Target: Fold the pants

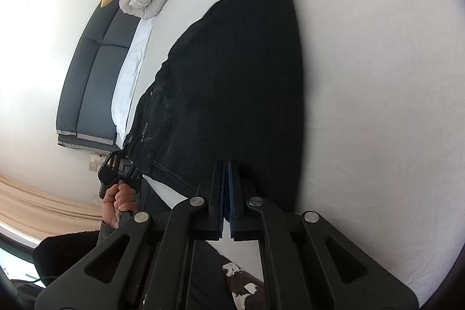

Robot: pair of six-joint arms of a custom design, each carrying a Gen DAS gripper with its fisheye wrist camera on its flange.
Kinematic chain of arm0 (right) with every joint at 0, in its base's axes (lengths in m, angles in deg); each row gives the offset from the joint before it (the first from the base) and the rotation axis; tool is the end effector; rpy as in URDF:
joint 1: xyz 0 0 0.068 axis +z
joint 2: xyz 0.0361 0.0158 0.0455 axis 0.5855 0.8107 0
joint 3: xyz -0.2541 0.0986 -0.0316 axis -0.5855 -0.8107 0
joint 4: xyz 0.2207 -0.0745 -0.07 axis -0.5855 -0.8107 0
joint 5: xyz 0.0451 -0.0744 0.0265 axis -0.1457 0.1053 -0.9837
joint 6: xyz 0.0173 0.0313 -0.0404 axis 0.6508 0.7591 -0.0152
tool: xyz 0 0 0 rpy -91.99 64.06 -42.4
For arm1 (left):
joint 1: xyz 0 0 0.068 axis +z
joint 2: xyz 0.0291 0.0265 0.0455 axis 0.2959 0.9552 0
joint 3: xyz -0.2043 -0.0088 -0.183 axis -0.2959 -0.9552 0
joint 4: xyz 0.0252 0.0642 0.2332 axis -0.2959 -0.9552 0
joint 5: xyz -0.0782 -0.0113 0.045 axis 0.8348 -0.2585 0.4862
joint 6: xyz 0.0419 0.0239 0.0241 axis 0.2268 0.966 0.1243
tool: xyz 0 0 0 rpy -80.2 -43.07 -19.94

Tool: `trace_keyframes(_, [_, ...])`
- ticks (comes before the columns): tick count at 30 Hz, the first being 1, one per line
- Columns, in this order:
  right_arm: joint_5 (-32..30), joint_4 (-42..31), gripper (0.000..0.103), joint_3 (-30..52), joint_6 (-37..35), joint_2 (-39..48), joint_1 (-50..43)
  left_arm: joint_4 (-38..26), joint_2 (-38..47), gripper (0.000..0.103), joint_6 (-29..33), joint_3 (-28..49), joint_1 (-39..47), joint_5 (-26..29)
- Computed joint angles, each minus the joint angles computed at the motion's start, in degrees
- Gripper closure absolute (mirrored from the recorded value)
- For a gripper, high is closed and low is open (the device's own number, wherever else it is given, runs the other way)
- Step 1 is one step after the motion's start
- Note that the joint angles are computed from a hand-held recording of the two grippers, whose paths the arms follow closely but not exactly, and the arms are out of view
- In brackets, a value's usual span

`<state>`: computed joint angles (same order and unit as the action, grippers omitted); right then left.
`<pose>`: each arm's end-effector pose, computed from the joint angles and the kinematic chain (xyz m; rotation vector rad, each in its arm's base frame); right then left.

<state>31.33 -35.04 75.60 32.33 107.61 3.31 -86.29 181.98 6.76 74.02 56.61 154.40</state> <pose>0.2195 -0.1059 0.1043 0.4694 2.3922 1.0894 0.3776 0.2661 0.1311 -0.6689 2.0674 -1.4491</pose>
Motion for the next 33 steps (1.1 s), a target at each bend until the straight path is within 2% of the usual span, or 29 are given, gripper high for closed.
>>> trace_keyframes(2, [-0.55, -2.53, 0.099, 2.64, 1.69, -3.04, 2.79, 1.16, -2.36, 0.090, 1.51, -1.52, -0.36, -1.10])
trace_keyframes(6, [-1.22, -0.50, 0.098, 10.00, 9.65, -3.49, 11.73, 4.20, -7.93, 0.090, 4.41, -5.87, -1.39, -2.70])
trace_keyframes(9, [-0.99, 3.65, 0.099, 17.95, 17.50, 3.39, 19.34, 5.23, -11.45, 0.090, 7.30, -8.88, -1.91, -3.12])
trace_keyframes(11, [-0.04, 3.95, 0.099, 24.10, 21.15, 9.52, 23.37, 5.71, -13.17, 0.090, 8.71, -10.20, -2.19, -2.83])
trace_keyframes(17, [3.20, 5.79, 0.098, 36.35, 30.95, 23.37, 29.93, 5.28, -16.25, 0.090, 13.06, -11.83, -3.15, -2.96])
trace_keyframes(18, [4.54, 4.36, 0.099, 38.18, 30.91, 25.03, 30.48, 5.40, -16.72, 0.090, 13.62, -12.24, -3.32, -3.05])
trace_keyframes(19, [6.02, 2.74, 0.103, 39.51, 30.26, 26.30, 30.90, 5.24, -17.19, 0.090, 14.31, -12.50, -3.50, -3.00])
trace_keyframes(22, [6.11, 5.13, 0.103, 39.10, 30.89, 28.03, 30.55, 5.65, -19.29, 0.090, 15.81, -13.87, -4.49, -3.25])
trace_keyframes(27, [9.97, 5.54, 0.103, 38.33, 29.77, 26.94, 31.86, 6.08, -24.66, 0.090, 19.03, -17.49, -7.81, -4.62])
trace_keyframes(31, [6.50, 10.67, 0.103, 35.28, 30.27, 26.18, 30.94, 5.82, -29.77, 0.090, 22.37, -21.31, -10.55, -6.41])
trace_keyframes(33, [2.76, 16.89, 0.095, 30.48, 33.66, 23.77, 28.74, 5.90, -32.79, 0.090, 24.20, -23.62, -11.90, -7.77])
